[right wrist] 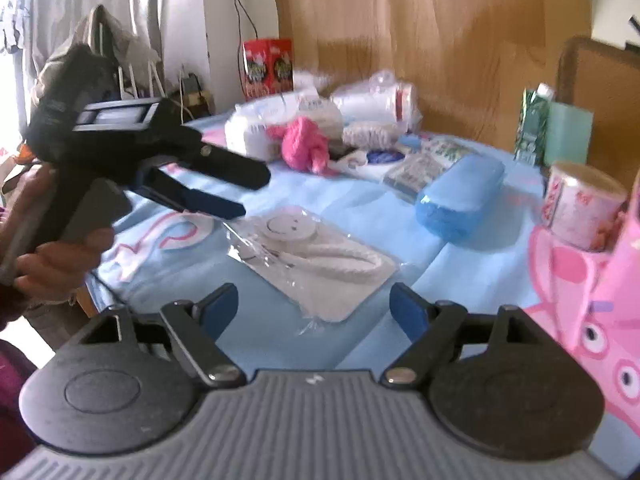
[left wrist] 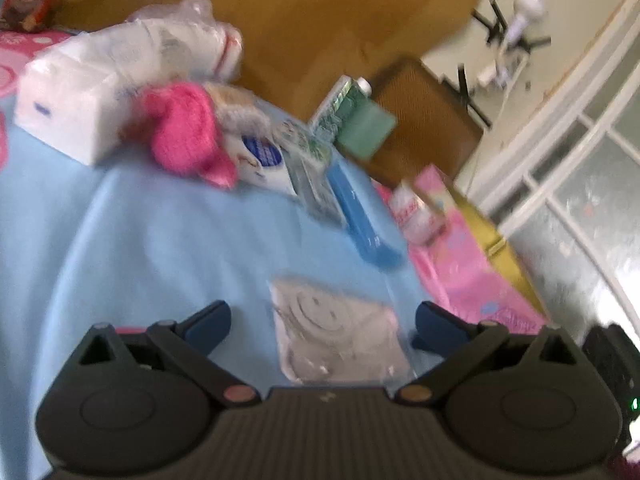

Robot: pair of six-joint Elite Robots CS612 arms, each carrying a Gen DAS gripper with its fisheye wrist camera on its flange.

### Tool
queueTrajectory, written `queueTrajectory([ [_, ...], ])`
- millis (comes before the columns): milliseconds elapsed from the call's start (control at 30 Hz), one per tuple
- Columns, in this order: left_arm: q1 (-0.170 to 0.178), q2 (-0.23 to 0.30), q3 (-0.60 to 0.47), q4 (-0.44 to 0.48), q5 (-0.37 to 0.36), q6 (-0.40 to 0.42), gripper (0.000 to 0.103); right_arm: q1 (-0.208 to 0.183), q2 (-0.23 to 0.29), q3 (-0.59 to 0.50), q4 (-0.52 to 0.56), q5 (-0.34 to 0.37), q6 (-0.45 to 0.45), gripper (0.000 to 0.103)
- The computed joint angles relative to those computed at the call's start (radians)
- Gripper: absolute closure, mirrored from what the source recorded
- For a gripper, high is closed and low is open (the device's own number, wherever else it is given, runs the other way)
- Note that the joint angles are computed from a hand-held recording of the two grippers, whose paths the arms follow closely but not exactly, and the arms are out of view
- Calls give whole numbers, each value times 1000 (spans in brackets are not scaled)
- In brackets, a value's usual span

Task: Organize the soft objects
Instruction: 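Grasp the clear bag with smiley keychain using the right tool, then drop the clear smiley bag into the pink tin box with the right tool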

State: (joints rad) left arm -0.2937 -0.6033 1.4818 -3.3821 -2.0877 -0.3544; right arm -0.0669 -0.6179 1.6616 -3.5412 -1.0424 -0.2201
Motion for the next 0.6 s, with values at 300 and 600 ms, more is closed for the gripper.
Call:
queueTrajectory([
  [300, -48, -34, 22, 40, 53, 110, 7, 10, 26, 4, -154, -97, 137, 39],
  [600, -112, -36, -61, 11, 16, 214, 7, -15, 25, 58, -498, -276, 200, 39],
])
